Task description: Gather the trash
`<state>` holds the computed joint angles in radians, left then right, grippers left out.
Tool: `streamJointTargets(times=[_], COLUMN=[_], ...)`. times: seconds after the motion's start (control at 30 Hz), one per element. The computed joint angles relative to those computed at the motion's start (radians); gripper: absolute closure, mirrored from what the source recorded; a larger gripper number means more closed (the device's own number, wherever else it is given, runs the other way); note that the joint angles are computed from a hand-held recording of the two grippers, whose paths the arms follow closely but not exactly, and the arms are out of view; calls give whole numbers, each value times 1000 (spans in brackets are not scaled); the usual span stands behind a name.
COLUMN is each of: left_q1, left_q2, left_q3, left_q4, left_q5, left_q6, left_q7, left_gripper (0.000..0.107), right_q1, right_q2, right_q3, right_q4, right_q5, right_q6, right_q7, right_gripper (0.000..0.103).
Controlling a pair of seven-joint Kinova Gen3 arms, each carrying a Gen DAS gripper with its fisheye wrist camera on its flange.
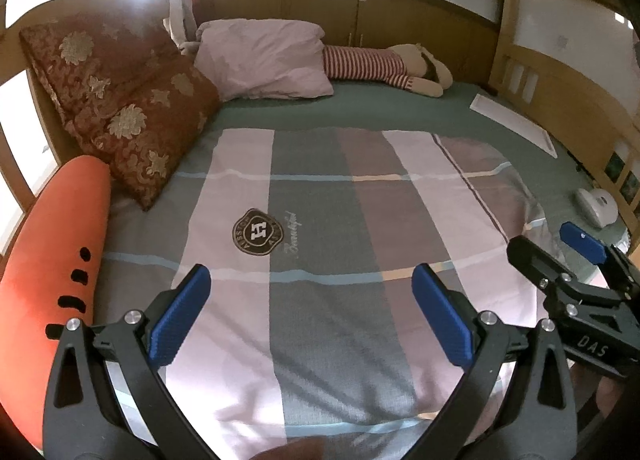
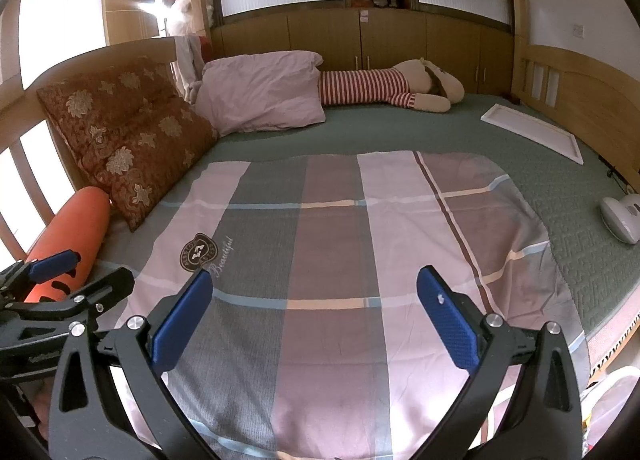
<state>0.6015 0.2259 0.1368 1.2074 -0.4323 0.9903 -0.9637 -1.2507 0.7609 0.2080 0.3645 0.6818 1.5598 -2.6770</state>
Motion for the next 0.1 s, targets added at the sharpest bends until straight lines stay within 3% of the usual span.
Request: streamJointTargets(times=[0.1], left_q1=[-25], left_q2=[14], left_q3=[4], left_q4=[-31], left_q5=[53], left_q6=[38], left_q7=[-31], left_gripper=[7], right_q1=[0], right_q2=[-13], right_q3=[-2], right_q4=[32], right_q5=[1], right_q6=[-8], right_q7=[-11], right_gripper=[3])
